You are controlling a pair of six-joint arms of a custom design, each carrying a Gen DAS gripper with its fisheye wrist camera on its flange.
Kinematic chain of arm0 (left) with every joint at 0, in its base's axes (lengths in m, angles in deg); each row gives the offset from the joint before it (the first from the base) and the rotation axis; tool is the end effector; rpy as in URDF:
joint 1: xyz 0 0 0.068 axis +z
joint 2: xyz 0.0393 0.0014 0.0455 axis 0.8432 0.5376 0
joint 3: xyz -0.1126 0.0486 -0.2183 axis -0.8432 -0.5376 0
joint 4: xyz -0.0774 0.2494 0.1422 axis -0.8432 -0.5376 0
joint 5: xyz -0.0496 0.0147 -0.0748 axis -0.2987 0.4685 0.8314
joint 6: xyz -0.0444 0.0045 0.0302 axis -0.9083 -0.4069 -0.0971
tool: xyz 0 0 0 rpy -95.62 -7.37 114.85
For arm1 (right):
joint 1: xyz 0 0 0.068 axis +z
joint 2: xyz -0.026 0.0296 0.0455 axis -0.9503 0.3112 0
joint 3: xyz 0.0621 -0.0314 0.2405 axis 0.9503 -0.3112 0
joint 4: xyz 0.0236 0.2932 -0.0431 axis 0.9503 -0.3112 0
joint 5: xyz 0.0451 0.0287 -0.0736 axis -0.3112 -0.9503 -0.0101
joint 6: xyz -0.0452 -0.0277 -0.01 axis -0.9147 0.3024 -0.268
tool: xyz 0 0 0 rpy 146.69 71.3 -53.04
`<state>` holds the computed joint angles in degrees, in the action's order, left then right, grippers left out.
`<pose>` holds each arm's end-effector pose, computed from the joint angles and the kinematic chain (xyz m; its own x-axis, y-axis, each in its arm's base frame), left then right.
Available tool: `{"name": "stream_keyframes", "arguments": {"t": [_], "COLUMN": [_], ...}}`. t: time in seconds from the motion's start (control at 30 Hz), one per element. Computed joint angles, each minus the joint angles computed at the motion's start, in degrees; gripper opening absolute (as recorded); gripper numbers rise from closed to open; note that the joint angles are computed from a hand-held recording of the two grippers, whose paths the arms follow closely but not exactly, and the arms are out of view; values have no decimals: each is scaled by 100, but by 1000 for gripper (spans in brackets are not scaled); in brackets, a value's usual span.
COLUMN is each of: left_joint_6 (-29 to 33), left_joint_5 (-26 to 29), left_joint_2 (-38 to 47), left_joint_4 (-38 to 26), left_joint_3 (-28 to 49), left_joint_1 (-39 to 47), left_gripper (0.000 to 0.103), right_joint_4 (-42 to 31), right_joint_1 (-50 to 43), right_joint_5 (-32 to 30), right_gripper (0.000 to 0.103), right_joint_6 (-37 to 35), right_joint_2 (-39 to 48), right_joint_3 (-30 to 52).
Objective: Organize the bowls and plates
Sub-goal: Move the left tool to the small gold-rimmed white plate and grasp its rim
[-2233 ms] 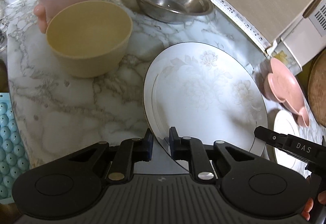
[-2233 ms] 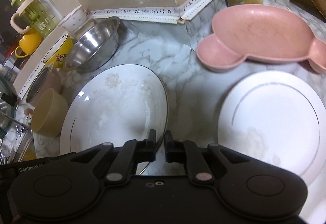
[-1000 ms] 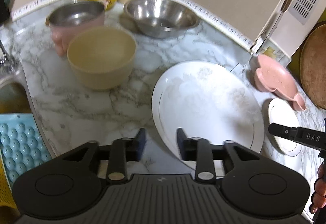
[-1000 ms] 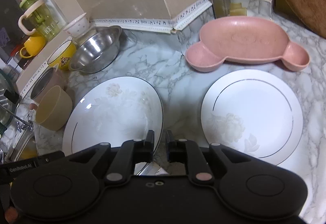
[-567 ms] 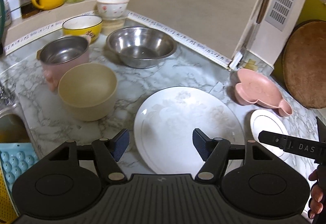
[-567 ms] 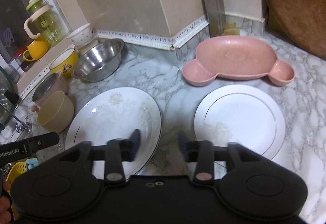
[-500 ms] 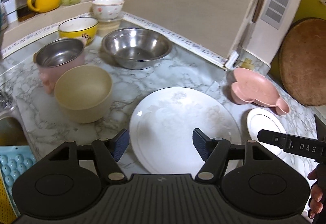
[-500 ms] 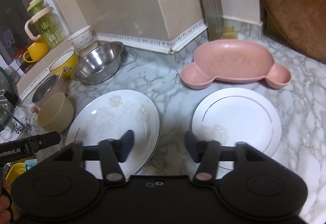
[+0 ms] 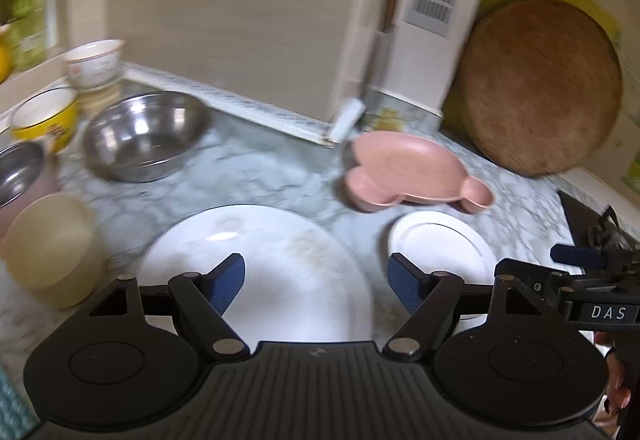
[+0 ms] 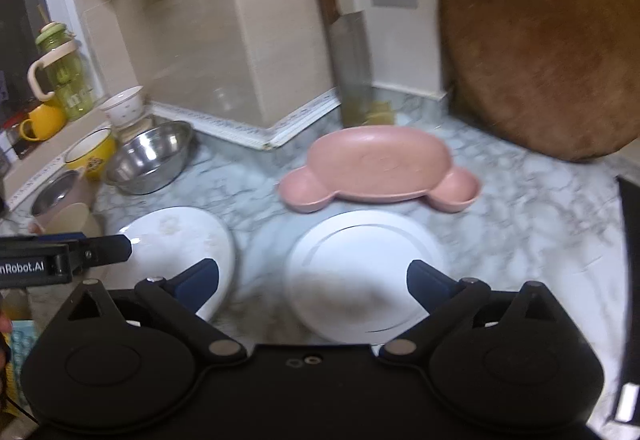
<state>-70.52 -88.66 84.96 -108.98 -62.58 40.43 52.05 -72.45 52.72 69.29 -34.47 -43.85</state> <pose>0.1570 -0.0425 0.1365 -0.6715 -0.1691 -0.7215 -0.0646 0.9833 -0.1704 0.2240 0.0109 0.1387 -0.6775 -0.1477 -0.7205 -0.3621 0.9197 0.1520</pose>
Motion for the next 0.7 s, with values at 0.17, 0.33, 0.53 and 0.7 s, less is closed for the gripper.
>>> {"name": "stream_keyframes", "arguments": {"t": [0.17,0.33,0.53,0.7], "left_joint_6": [149,345,317,364], "left_joint_5": [48,84,417,605], "left_joint_2": [2057,3842,5455,6477], "left_joint_4": [1304,2071,2183,2158], "left_joint_3": [509,1195,2129,2814], "left_joint_1": [-362,-557,-415,-284], "left_gripper": [78,78,78,78], "right_joint_4": [203,509,731,634], "right_joint_1": [-601,-920,-1065,-1111], "right_joint_5": [-27,57,100,7], "right_gripper": [102,102,100,91], "right_joint_6": [-365,-640,-632,-622], "right_joint_2": [527,1338,2536,3452], "right_joint_3": [163,419,997,1609]}}
